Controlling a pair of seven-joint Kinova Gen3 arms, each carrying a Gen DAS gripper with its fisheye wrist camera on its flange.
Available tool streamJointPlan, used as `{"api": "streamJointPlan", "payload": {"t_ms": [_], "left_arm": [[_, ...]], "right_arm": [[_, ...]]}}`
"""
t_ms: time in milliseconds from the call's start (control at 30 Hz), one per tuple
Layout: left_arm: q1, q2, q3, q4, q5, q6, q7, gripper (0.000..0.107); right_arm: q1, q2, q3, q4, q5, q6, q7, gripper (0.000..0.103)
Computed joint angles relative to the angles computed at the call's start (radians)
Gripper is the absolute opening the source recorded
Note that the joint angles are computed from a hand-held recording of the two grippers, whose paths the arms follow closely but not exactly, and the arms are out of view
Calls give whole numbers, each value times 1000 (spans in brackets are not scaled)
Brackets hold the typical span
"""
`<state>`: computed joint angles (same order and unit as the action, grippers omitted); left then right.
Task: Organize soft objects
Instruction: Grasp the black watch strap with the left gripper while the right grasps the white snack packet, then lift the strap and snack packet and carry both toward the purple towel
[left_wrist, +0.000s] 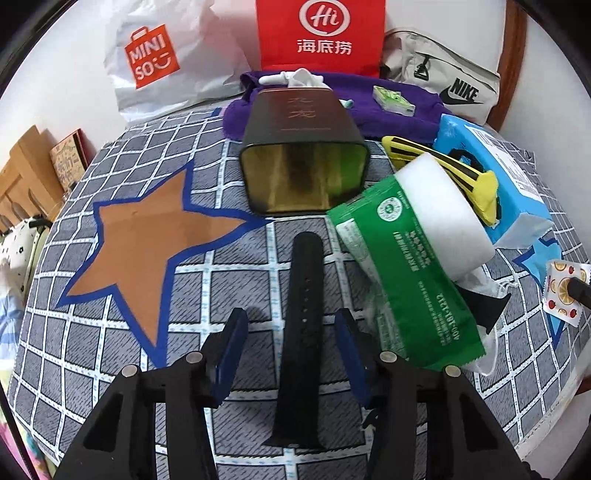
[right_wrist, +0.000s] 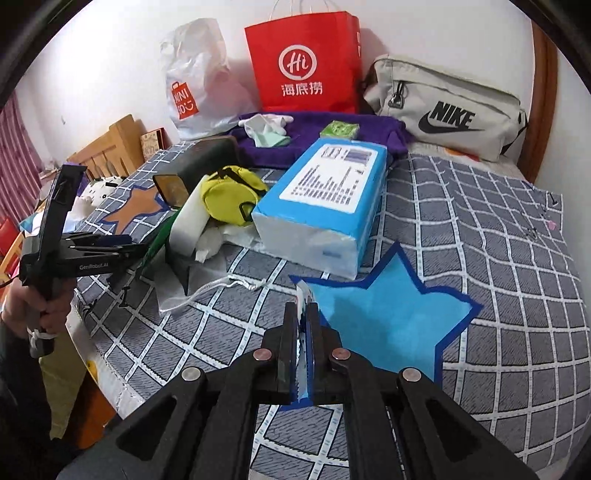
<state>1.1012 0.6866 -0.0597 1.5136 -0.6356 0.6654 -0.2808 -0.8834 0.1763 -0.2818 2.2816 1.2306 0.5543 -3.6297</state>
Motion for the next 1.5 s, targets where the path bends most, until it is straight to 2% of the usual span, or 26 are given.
{"api": "streamJointPlan", "payload": {"t_ms": [67,133,367,500,600,667,767,1033,1133,1233,1500], "left_arm": [[-3,2,1,2,-5,-16,-5,35],[-5,-3,0,10,-3,-33,-4,20],[5,-14,-26,44,3,-92,32,21],[12,-11,-34,41,1,-91,35,20],[2,-41,-41,87,13,-156,65,20],[9,-57,-52,102,18,-169,75,20],[42,-74,-67,95,-1,-123,96,20],[63,-130,-54,106,-87,-85,193,20],[50,-141,-27,93,-112,-57,205,20],[19,-135,16,41,-96,17,173,20],[-13,-154,45,-2,-136,46,163,20]], "right_arm": [[-1,11,-2,-8,-45,17,39,5],[9,16,9,0,-57,-12,41,5],[0,28,25,32,41,-41,-81,5],[4,24,13,28,41,-38,-70,5],[5,9,5,23,26,-31,-46,5],[7,-5,1,19,14,-28,-28,4],[15,-25,-1,7,-4,-26,9,4],[44,-76,-12,-21,-38,-29,106,4],[68,-96,-8,-25,-43,-54,127,4],[88,-101,-7,-42,-64,-52,163,4],[136,-107,8,-103,-119,-59,313,4]]}}
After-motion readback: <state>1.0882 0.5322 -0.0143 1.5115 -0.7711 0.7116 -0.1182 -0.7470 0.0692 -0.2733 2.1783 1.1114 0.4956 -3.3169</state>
